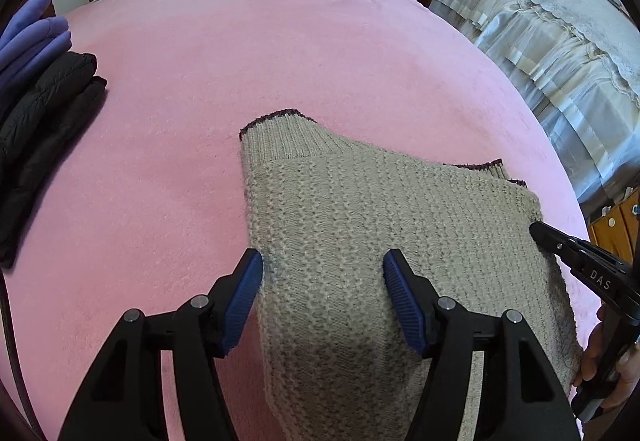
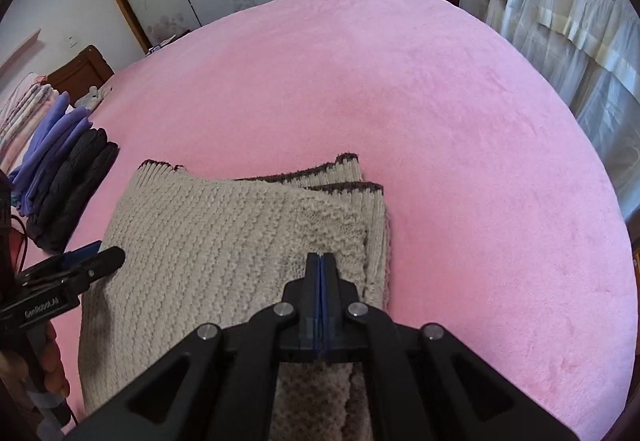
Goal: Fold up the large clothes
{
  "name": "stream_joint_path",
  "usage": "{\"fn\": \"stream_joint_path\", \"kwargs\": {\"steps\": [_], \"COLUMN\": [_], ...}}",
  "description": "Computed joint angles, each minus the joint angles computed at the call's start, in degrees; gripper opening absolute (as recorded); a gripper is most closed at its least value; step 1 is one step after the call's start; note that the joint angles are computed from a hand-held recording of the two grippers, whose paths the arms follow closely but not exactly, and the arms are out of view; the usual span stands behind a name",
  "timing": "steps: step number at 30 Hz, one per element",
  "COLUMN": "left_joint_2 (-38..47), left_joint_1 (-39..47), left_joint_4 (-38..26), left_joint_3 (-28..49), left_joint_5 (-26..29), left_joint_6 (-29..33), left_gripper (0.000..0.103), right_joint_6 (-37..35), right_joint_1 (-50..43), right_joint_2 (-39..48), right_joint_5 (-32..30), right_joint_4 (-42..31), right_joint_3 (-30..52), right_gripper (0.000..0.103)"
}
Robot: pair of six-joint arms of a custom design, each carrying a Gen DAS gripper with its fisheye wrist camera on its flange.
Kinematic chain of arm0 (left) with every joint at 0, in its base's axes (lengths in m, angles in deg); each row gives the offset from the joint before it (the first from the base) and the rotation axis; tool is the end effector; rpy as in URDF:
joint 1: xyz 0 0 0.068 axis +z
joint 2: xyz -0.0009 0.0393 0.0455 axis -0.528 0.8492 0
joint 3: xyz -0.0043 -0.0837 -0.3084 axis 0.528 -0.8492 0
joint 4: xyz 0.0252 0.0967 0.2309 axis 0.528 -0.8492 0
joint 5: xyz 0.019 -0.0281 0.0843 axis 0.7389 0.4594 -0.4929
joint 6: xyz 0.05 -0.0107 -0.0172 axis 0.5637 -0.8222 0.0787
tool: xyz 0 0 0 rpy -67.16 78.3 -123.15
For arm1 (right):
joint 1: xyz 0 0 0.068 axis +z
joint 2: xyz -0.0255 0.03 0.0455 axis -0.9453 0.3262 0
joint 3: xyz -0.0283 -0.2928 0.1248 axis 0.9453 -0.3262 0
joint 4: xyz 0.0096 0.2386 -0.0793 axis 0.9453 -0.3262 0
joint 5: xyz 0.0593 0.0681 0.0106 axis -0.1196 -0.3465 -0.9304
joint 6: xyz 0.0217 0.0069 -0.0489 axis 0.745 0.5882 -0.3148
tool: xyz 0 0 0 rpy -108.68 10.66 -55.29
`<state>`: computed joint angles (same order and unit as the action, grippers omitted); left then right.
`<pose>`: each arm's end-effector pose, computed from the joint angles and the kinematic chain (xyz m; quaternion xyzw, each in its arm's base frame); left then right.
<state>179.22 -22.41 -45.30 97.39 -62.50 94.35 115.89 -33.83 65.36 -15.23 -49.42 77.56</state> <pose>0.3423 0.0433 0.2854 0.1536 0.9493 -0.1261 0.2437 0.2535 0.1800 0.3038 0.1312 0.9457 0.0858 0.2846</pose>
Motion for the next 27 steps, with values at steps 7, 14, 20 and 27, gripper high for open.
{"fn": "stream_joint_path", "kwargs": {"steps": [7, 14, 20, 27], "left_joint_2": [0.8, -3.1, -9.1, -9.5], "left_joint_1": [1.1, 2.6, 5.1, 10.0], "left_joint_4": [-3.2, -7.5, -11.3, -25.3], "left_joint_3": [2.3, 3.9, 5.3, 11.4], "left_joint_5": [0.4, 0.5, 2.8, 8.4], "left_joint_6": [-0.1, 2.5, 8.9, 19.5], "left_gripper": [0.063, 0.065, 0.085, 0.101], "right_joint_6": [2.2, 6.7, 10.6, 12.0], "right_joint_1": [1.4, 5.4, 11.9, 19.1], "right_joint_2": [0.2, -6.0, -10.5, -14.7], "right_joint_5": [0.8, 2.8, 6.7, 8.9], "right_joint_4": [-2.5, -5.3, -11.3, -14.7], "right_joint_3": [2.7, 2.6, 5.2, 5.9], "right_gripper": [0.003, 0.022, 0.057, 0.095]}}
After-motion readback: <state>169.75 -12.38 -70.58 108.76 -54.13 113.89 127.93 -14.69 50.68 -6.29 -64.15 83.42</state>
